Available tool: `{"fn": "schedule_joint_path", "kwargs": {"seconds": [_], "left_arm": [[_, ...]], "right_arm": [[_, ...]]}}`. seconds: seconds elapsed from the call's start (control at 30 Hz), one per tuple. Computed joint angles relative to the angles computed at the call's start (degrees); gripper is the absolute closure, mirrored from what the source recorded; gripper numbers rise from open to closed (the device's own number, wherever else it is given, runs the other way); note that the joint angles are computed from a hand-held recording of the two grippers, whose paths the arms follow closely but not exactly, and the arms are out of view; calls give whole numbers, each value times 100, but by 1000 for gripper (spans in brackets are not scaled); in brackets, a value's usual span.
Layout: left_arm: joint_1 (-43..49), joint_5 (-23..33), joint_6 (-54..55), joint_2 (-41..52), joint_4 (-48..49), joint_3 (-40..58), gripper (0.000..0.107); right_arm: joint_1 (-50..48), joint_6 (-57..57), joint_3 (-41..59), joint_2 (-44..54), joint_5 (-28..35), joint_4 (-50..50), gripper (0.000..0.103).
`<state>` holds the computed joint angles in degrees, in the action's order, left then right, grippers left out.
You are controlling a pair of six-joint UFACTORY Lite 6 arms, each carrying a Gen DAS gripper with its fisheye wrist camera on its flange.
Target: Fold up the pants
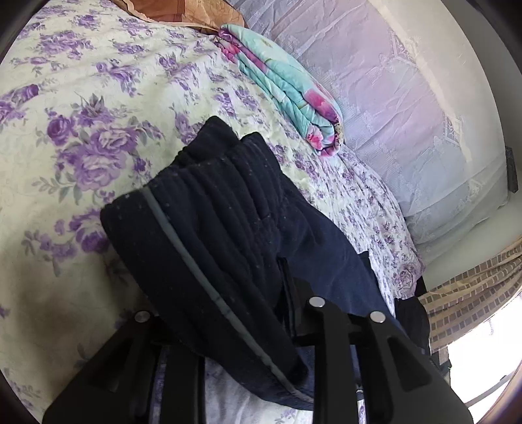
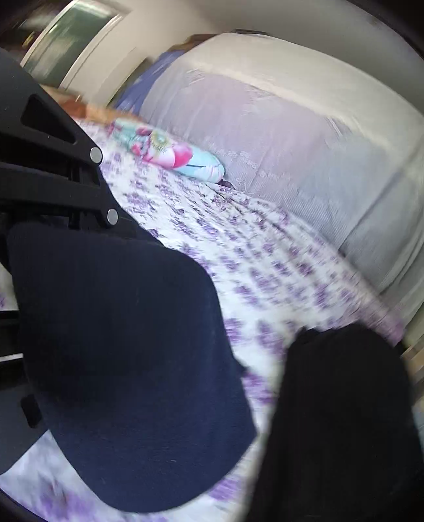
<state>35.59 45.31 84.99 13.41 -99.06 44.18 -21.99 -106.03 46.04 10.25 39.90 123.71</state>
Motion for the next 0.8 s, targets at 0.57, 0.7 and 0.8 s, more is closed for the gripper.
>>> {"fn": "schedule_joint_path", "kwargs": {"seconds": [0.57,0.7,0.8], "left_arm": [[-57,-1073,-307,-1203,671,-471,50],[279,-1256,-468,-2226,1183,-1061,40],[627,-804,-664,-2234,1507,-1117,40]], "right_arm": [[-2087,2628,-820,-860,879,-5439,71],[-2224,2891,-1195,-1647,1154,-5981,68],[-2340,2796,-1116,-1722,1343,-6062,66]]}}
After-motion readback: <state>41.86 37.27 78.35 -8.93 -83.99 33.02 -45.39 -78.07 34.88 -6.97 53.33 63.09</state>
